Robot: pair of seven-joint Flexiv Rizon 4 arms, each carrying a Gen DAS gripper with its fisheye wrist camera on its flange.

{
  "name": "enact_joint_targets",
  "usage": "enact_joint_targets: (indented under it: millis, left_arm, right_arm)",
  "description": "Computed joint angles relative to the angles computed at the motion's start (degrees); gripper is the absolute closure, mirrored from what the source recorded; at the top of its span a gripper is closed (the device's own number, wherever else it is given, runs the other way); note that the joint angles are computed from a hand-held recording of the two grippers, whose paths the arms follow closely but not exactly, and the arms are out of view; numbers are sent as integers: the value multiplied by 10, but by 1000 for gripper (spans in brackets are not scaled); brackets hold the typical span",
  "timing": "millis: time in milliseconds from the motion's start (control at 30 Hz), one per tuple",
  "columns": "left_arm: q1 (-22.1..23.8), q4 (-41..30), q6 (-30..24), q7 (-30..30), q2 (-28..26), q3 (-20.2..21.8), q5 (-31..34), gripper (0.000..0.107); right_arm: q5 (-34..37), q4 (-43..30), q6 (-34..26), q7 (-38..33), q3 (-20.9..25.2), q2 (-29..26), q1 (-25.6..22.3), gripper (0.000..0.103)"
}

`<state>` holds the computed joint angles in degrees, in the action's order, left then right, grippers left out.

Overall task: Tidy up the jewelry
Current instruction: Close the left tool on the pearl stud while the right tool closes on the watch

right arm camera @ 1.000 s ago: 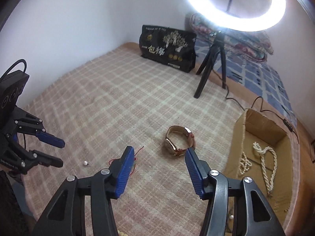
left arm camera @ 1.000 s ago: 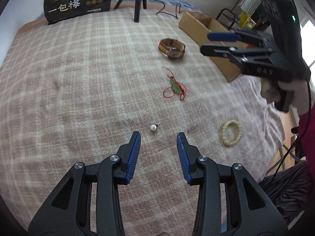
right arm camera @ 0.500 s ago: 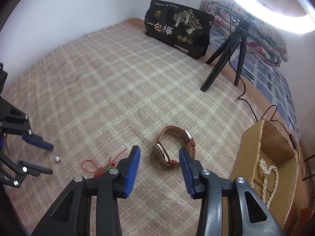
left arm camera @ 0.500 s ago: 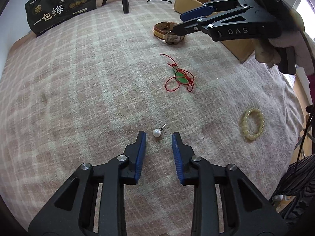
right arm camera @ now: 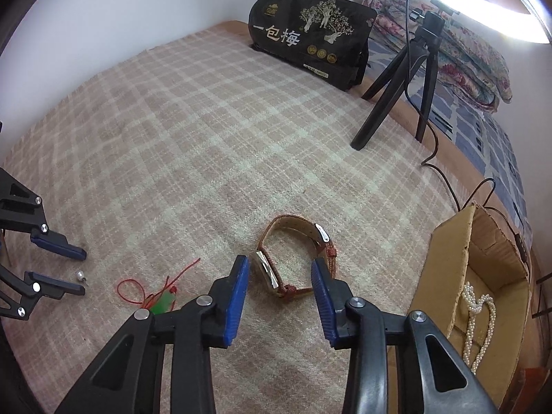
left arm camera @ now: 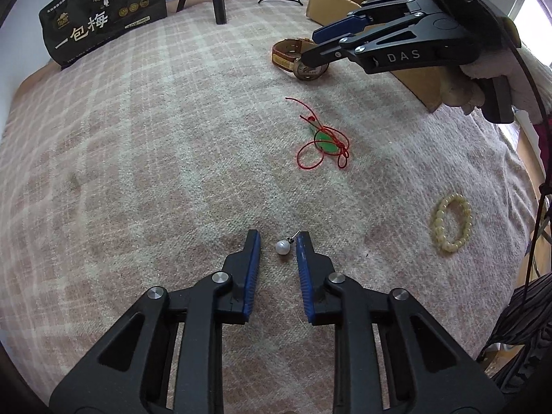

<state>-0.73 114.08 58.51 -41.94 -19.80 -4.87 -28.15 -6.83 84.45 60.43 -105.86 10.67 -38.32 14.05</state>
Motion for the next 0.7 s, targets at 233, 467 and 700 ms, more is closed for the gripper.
enact_joint_targets:
  millis: [233,467,700]
  left_arm:
    - [-1,-1,-4,4,-2,-1,5,96]
    - [-3,0,2,1,-2,-1,5,98]
    - [-2,7,6,0,4,-1,0,100]
  right_arm:
    - [6,-15,-28,-18,8,-11,0,69]
    - [-4,-9,-37,-8,-5,-12,12,80]
    - [-14,10,-8,11,-13,-7,18,93]
